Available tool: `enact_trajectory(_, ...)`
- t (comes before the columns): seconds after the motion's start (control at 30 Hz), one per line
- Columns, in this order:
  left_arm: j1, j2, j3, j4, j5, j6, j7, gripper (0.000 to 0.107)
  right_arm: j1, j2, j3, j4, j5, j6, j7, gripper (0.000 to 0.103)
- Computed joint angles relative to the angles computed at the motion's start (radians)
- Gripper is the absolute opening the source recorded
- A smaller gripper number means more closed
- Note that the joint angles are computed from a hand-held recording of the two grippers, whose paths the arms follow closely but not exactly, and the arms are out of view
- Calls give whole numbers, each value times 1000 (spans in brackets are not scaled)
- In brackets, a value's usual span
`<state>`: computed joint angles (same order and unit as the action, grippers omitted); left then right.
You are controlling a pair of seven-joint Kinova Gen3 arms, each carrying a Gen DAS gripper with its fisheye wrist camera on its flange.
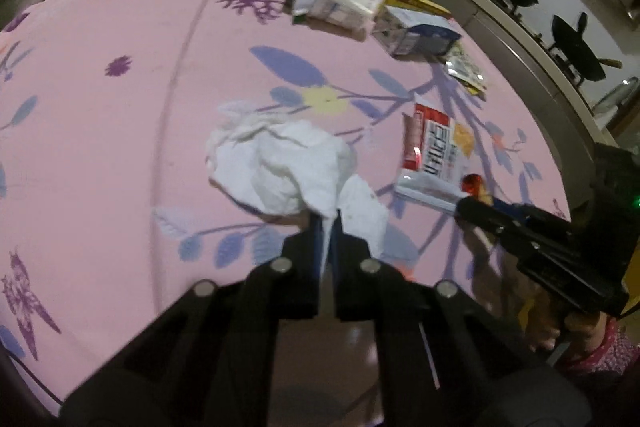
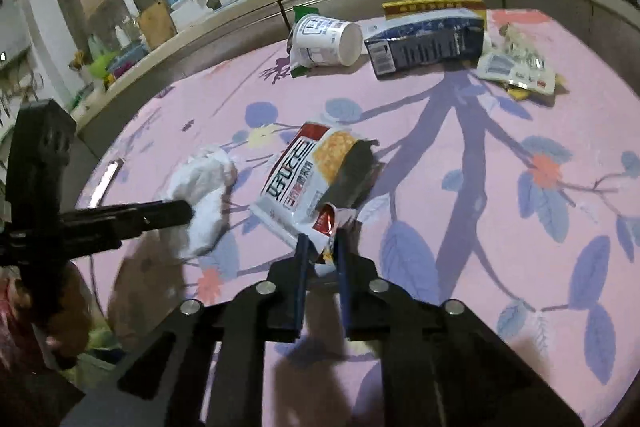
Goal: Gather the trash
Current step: 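Grasp the white tissue with the left tool while the right tool grasps the snack bag, then carry the tissue and snack bag to the bin and release both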
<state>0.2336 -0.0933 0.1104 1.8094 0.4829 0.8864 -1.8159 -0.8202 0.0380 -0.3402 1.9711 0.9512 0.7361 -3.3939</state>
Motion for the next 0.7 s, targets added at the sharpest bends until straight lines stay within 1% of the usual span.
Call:
enact_trajectory(0.07,25,4,-14,-11,32,0,-28,4,-6,-24,-7,25,40,16,-71,9)
enact_trajectory(0.2,161,41,-100,-71,78,4,-61,4,11,-88,-37,85,95,65,-204,8)
enact_trajectory(0.23,189,57,-108,-93,79,7,-60,4,21,-102,-47,99,98,72,-224,8)
enact_trajectory(0.37,266,133,-78,-205,43,4,-27,4,75,-185,-87,186,98,92,-334,8)
enact_trajectory(0.43,313,185,-61,-286,-2,20,7,4,104,-239,-114,232,84,114,-390,8)
enact_trajectory(0.47,331,219,-43,-332,-20,28,20,4,120,-259,-125,250,80,120,-409,8)
enact_trajectory(0.53,333,288,23,-424,-75,49,52,4,151,-321,-150,294,57,150,-446,8)
enact_trajectory(0.6,328,361,112,-517,-131,56,91,4,182,-382,-162,329,29,168,-459,8)
enact_trajectory(0.67,334,439,200,-610,-189,41,120,4,212,-444,-165,359,-3,186,-453,8)
enact_trajectory(0.7,348,474,229,-656,-230,38,134,4,227,-481,-161,374,-24,200,-440,8)
